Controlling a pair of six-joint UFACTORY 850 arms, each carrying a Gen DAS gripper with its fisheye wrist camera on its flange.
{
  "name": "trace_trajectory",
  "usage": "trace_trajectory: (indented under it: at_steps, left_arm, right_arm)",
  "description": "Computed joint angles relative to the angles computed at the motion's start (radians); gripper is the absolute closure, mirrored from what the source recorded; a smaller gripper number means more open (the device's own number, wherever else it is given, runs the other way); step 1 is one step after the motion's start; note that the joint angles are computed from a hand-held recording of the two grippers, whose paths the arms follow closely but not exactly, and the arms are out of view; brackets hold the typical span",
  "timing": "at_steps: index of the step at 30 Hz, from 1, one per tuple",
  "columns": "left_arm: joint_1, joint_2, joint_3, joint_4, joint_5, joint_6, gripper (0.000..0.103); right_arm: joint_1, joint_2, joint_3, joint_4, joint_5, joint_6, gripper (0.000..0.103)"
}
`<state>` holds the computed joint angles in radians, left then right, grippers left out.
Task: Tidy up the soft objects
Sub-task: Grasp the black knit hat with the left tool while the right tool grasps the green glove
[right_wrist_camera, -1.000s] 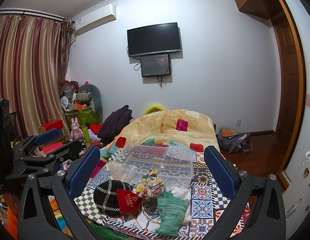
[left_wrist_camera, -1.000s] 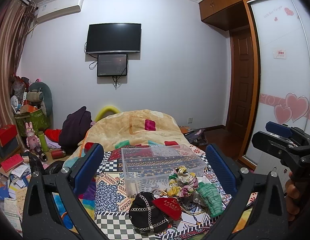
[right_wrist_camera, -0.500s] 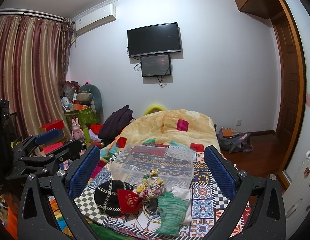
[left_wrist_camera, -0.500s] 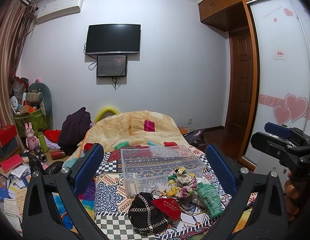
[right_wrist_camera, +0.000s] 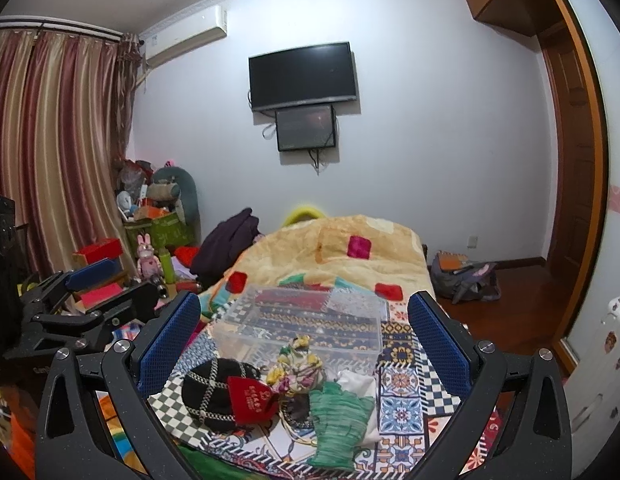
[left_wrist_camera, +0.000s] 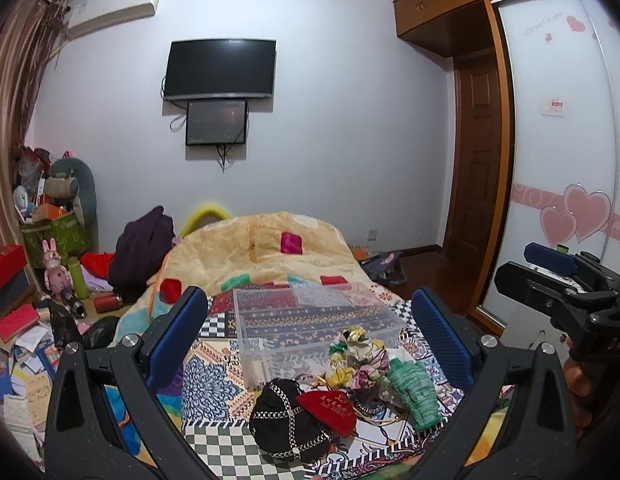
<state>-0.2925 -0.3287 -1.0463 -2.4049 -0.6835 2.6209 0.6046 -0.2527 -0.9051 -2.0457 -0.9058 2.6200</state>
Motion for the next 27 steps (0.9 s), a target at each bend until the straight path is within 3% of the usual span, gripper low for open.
trace_trajectory:
  at_steps: [10, 17, 22, 27]
  left_arm:
    - [-0.004, -0.142, -0.131, 0.234, 0.152, -0.222, 0.0]
    - [-0.014, -0.25, -0.217, 0.337, 0.235, -0.343, 0.0]
    - [-0.013, -0.302, -0.253, 0.352, 0.275, -0.35, 0.001]
    - [-0.003, -0.337, -0.286, 0.445, 0.293, -0.43, 0.022]
  right_arm:
    - [-0.073, -0.055, -0.003, 0.065, 0.144, -0.012, 0.0]
    - [-0.151, -0.1, -0.021, 0.065, 0.31, 0.024, 0.001]
    - [-0.18, -0.136, -0.041, 0.018, 0.422, 0.057, 0.013]
    - [-0.211, -0.183, -0.081, 0.002, 0.541, 0.07, 0.037]
